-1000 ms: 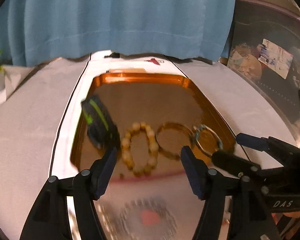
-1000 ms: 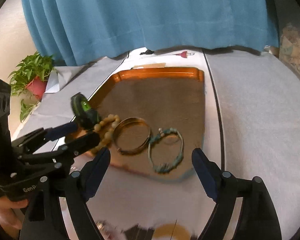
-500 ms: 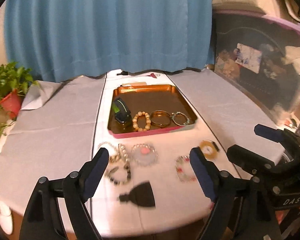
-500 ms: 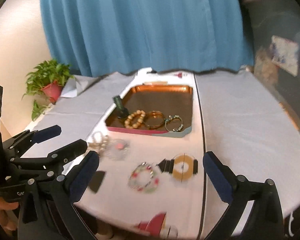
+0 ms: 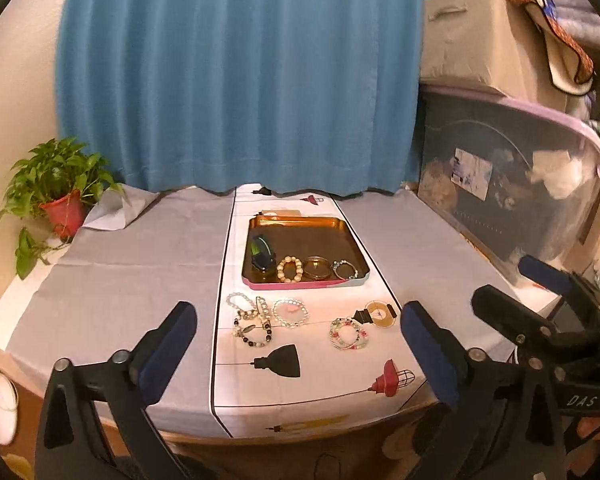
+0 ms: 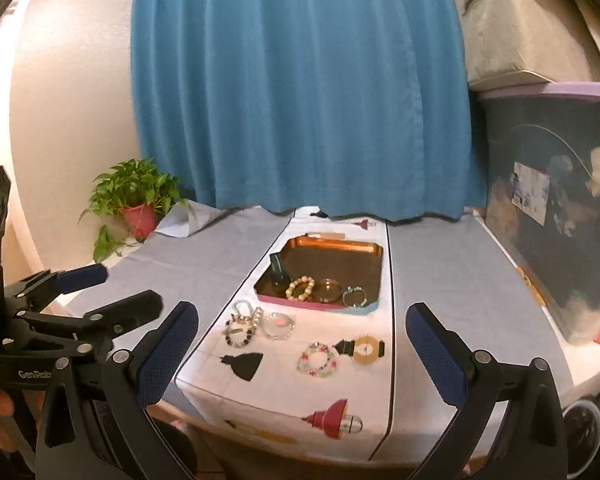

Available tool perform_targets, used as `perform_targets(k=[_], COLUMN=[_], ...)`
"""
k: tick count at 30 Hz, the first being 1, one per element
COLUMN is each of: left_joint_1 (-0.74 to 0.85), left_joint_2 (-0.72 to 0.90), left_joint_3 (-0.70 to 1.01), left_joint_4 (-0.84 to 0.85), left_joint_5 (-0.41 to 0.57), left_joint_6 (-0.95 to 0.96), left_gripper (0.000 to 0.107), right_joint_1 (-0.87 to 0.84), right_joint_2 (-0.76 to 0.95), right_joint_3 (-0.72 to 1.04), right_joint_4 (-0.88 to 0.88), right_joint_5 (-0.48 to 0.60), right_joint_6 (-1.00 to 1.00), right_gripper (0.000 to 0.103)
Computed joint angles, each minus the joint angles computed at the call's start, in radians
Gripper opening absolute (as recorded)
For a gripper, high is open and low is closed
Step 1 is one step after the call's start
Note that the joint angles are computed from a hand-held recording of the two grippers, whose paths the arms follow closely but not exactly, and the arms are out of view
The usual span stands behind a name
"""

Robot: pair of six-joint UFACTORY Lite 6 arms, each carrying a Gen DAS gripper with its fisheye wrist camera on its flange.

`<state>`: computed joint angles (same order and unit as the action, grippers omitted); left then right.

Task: Organize jewelry

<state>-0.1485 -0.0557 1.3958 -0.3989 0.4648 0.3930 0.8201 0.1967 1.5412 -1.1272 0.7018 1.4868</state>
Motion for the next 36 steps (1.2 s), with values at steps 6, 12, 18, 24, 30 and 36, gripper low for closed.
perform_targets(k=[6, 12, 18, 24, 30, 36], left_joint_1=[-0.011, 0.036, 0.118, 0.158, 0.145, 0.152], left_joint_2=[-0.025, 0.055, 0.175, 0.384, 0.619, 0.772], left_joint_3=[-0.036, -0.038, -0.11, -0.077, 0.116, 0.305], left_joint_4=[0.107, -0.109, -0.44, -0.691, -0.626, -0.587], left_joint_5=[-0.041, -0.006, -0.018, -0.074, -0.055, -0.039], left_joint_6=[-0.088, 0.153, 0.494, 0.782, 0.767, 0.722], left_gripper=[0.102, 0.102, 0.102, 0.101, 0.069, 0.046], right_joint_1=[0.007, -0.061, -0.102, -0.202, -0.284, -0.341], right_joint_2=[0.049, 0.089, 0.186, 0.291, 0.526, 0.665], right_joint_3=[0.04, 0.009, -0.014, -0.066, 0.109, 0.241], right_joint_4=[0.011, 0.084, 0.063, -0.095, 0.214, 0.299], right_joint_5=[0.087, -0.038, -0.146, -0.382, -0.488, -0.515], right_joint_6=[-0.017, -0.034, -0.041, 0.155, -0.174, -0.277], right_gripper=[0.103, 0.103, 0.103, 0.079, 0.053, 0.046])
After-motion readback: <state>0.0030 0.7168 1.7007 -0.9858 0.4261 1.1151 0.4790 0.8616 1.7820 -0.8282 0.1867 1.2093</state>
